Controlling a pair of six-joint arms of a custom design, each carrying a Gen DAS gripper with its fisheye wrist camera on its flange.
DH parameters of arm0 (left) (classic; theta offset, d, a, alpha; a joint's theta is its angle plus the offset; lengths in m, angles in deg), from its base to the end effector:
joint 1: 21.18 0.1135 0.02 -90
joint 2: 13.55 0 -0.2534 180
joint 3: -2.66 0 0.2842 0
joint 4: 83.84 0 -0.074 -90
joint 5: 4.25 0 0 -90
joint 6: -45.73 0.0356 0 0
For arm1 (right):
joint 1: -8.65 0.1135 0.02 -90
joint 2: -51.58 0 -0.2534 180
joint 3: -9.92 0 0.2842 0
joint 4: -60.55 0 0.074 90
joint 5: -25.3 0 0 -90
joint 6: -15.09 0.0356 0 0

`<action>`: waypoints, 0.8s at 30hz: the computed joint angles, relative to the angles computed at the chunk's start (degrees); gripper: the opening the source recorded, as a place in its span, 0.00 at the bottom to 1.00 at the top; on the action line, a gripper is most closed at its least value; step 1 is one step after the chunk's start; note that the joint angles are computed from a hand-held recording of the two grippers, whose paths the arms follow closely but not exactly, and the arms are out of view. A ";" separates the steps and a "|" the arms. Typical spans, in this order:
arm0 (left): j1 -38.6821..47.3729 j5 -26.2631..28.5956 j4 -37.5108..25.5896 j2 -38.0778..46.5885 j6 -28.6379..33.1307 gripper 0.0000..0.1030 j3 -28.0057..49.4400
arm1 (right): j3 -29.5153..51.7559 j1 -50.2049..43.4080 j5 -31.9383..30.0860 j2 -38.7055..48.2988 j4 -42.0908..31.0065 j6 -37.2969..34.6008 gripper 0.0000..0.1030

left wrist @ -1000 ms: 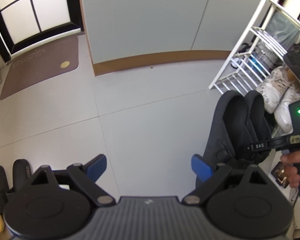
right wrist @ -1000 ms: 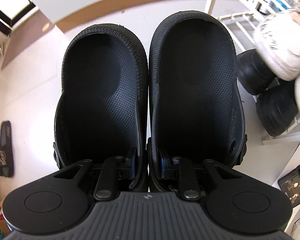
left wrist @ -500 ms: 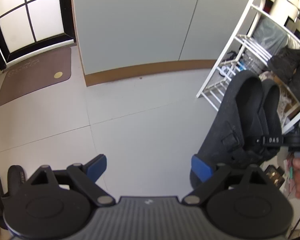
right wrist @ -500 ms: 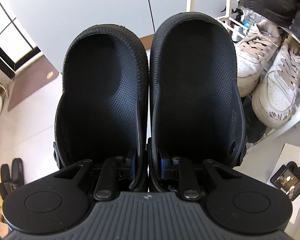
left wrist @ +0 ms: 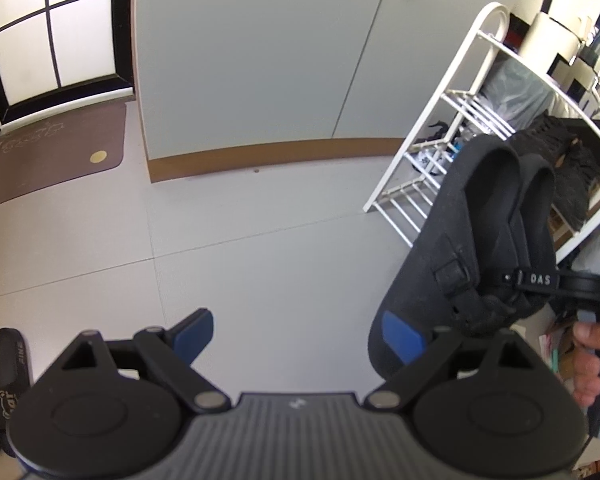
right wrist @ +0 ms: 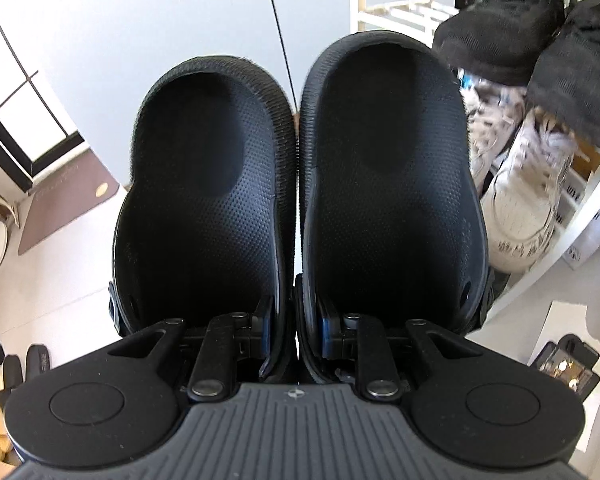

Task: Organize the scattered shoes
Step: 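Carry the black clogs with the right tool up to the rack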

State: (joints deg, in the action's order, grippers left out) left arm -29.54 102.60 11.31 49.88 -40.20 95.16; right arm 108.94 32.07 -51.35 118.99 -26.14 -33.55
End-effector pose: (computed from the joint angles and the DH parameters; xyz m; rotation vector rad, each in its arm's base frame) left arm 0.2120 -0.0416 0.3889 0.3882 2.5005 -0.4033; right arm 0.2115 0.0826 0.4073 0.4809 2.4563 0.1743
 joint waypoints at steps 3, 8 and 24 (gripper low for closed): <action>0.81 0.13 -0.06 -0.11 0.55 0.91 0.04 | 2.19 1.26 2.24 0.83 -0.39 1.25 0.24; 3.92 3.19 -0.32 0.29 0.78 0.91 0.89 | 6.69 3.13 5.02 2.32 -0.12 5.59 0.24; 7.89 8.15 0.01 0.30 -0.16 0.91 2.81 | 29.78 -5.05 6.47 4.96 -11.50 -2.70 0.23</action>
State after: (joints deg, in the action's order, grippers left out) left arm -21.64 110.75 11.32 50.17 -40.36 97.98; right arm 138.72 27.02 -44.87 123.95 -37.64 -36.25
